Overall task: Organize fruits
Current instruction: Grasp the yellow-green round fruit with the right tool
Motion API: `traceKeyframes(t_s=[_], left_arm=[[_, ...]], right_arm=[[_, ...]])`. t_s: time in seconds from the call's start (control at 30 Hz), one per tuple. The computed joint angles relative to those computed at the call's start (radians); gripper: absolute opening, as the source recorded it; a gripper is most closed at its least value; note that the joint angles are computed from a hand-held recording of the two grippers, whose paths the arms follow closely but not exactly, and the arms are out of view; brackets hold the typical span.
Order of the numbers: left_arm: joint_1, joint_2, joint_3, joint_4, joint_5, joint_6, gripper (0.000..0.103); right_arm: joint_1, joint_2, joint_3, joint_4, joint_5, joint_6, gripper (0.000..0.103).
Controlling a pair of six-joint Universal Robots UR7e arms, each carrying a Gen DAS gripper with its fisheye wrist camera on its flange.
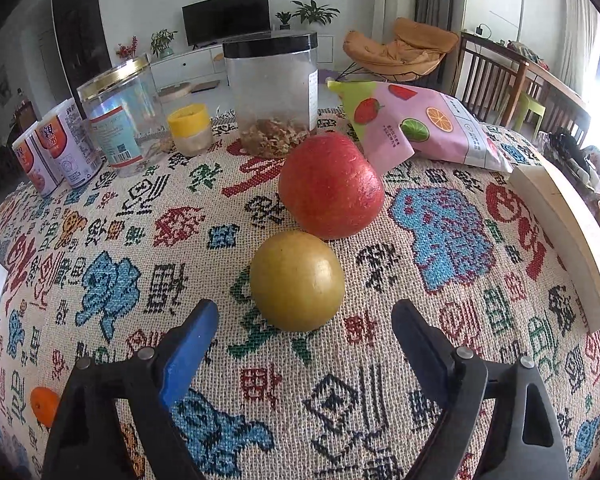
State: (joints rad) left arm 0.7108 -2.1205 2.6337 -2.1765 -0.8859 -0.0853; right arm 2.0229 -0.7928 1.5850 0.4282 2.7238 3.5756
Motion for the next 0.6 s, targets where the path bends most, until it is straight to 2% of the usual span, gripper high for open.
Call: traceKeyframes(t_s=[0.1, 0.2, 0.33, 0.4, 0.47, 0.53, 0.6], left_arm=[[-0.002, -0.001, 0.001, 0.001, 0.001, -0.002, 0.097], [-0.001, 0.000, 0.001, -0.001, 0.000, -0.001, 0.097], [-0.002, 0.000, 0.001, 0.000, 0.001, -0.002, 0.097], [-0.002, 0.001, 0.001, -0.001, 0.001, -0.002, 0.097], [-0.002, 0.001, 0.002, -0.002, 0.001, -0.002, 0.097], [-0.002, 0.001, 0.002, -0.001, 0.001, -0.003, 0.097], [-0.003, 0.000, 0.002, -0.001, 0.002, -0.004, 0.097]], right_arm=[[-0.020, -0.014, 0.006, -0.049, -0.012, -0.051, 0.049], [-0.012, -0.028, 0.025, -0.057, -0.014, -0.046, 0.047], [0.052, -0.059, 0.081, -0.055, -0.031, 0.010, 0.047], [0.104, -0.067, 0.110, -0.028, -0.041, 0.078, 0.047], [0.167, -0.059, 0.135, 0.033, -0.055, 0.196, 0.047], [0.242, -0.034, 0.160, 0.096, -0.063, 0.342, 0.047], [0.325, 0.024, 0.171, 0.193, -0.063, 0.524, 0.047]])
